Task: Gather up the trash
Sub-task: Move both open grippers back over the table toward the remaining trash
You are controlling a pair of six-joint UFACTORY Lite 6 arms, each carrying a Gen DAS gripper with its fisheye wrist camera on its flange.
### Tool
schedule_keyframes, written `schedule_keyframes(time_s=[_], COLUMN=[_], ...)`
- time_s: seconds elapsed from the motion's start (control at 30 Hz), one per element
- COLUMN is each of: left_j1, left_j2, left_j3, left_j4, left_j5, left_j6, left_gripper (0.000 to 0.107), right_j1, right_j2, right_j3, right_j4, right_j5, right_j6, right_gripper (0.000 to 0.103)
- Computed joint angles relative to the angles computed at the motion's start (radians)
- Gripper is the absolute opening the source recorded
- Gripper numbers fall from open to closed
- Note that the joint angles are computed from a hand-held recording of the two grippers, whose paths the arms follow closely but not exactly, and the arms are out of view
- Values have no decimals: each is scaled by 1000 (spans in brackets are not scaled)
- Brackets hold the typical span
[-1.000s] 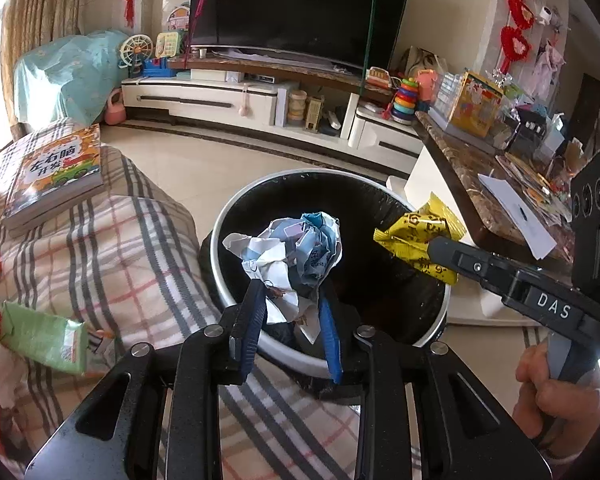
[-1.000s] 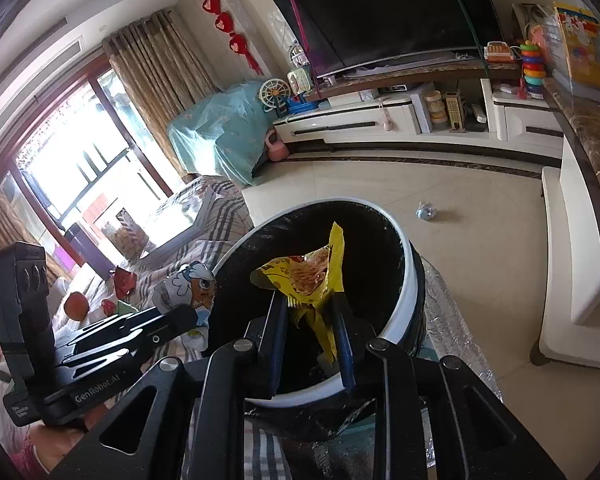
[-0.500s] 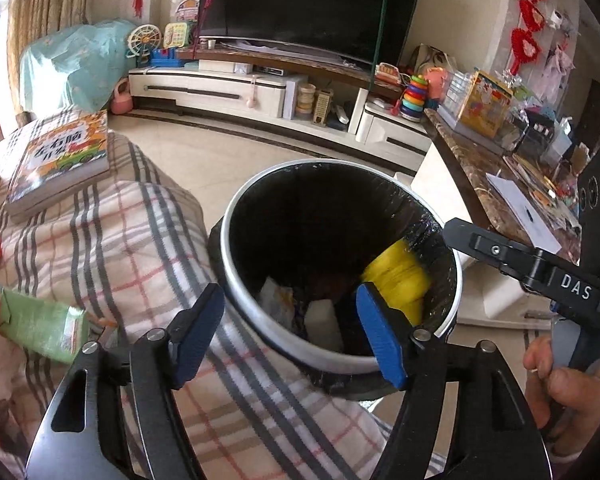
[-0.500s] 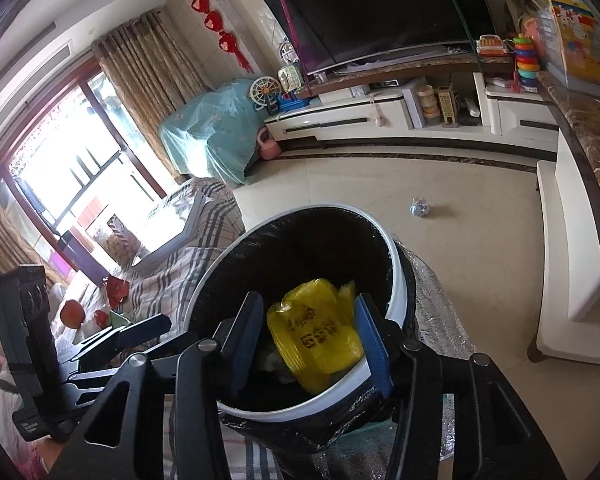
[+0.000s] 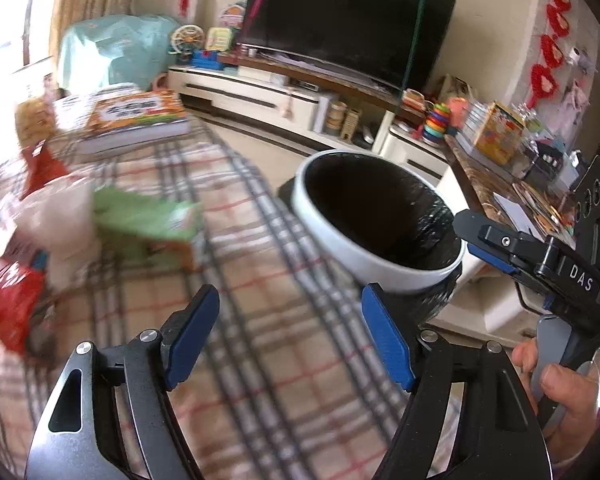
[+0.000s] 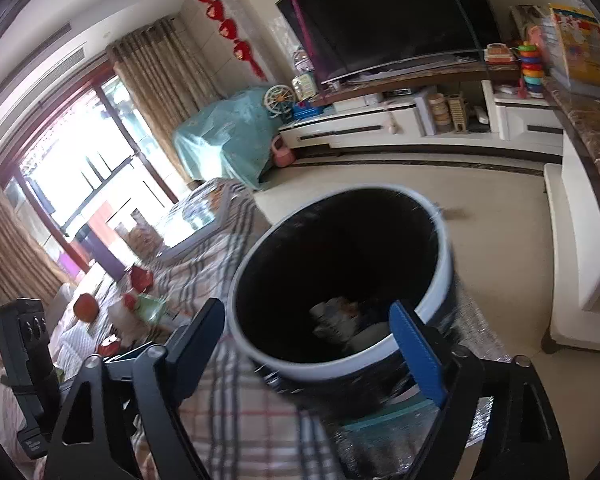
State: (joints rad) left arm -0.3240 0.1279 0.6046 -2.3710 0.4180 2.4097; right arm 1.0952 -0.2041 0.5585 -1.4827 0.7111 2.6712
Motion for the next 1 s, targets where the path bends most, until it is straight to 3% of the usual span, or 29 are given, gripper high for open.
schedule_keyframes(time_s=[0.2, 0.43, 0.7, 1.0], left_j1=[188, 406, 575, 683], left_j2=[-84, -72, -61, -9], left_j3=[-118, -160, -176, -142], left_j4=[81, 230, 344, 360], left_j5=[78, 143, 180, 173], left_j6=[-16, -46, -67, -35], left_gripper=[76, 76, 76, 77], right_j1=[44, 67, 65, 24], right_j2=[166, 304, 427, 562], right_j3=[148, 276, 419, 567], right_j4=[-23, -51, -40, -38], right_j5=[-18, -46, -96, -178], right_j6=[-3, -14, -108, -221], right_gripper=[90, 91, 91, 91])
